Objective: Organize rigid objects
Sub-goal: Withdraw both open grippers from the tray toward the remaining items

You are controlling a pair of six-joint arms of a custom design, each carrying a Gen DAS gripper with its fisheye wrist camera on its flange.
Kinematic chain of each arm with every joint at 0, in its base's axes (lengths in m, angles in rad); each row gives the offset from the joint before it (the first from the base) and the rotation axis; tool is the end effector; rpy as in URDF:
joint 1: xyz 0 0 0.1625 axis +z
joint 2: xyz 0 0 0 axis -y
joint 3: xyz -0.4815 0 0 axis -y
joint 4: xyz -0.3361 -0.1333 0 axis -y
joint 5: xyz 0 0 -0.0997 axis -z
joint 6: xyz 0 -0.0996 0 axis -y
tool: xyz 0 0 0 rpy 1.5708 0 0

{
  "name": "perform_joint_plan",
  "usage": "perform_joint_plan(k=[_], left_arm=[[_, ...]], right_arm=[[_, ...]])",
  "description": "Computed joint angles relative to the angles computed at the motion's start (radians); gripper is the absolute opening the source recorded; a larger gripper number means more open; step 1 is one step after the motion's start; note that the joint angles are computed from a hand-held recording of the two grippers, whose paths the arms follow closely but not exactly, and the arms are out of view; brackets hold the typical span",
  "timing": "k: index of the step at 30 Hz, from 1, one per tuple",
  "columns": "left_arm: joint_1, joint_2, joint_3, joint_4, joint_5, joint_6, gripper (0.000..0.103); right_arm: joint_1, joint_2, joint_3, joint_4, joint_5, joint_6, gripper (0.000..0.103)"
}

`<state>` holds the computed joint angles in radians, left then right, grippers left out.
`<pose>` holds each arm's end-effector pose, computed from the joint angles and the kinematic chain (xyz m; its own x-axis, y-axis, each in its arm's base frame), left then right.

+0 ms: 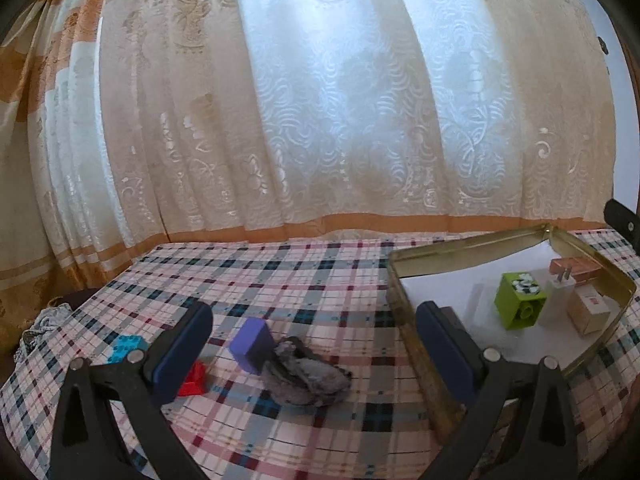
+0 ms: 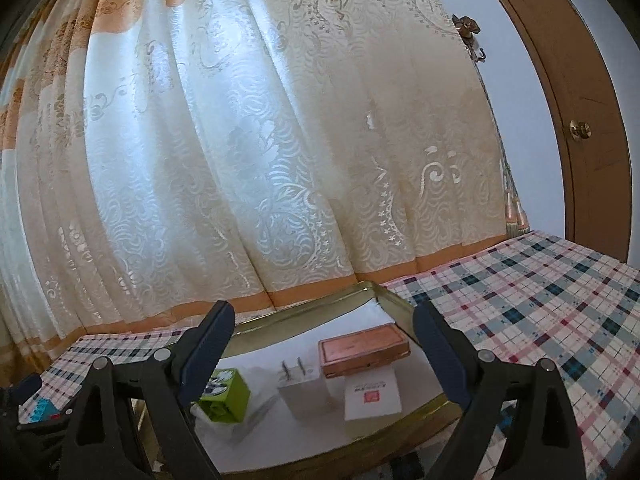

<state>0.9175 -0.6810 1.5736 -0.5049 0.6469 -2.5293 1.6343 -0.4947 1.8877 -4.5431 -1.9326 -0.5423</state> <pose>-0.1975 -0.6080 0.0889 -0.6270 -0.0077 -0.7790 0.7212 0.3723 -0.5842 0.1344 -0.5681 0.1608 -0.8190 0.2561 0.5135 -0.4929 0.1444 -0.8580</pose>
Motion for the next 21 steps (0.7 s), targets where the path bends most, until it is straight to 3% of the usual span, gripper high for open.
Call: perform_joint_plan(k=[5, 21], left_arm=[[0.017, -0.027, 0.020, -0.007, 0.001, 0.000, 0.103], [0.090, -0.120, 0.056, -0.024, -0.022, -0.022, 0.103]], right_arm=[[0.018, 0.015, -0.005, 0.024, -0.031, 0.017, 0.092], [0.076, 0.084, -0.048, 0.053, -0.033, -0.035, 0.092]])
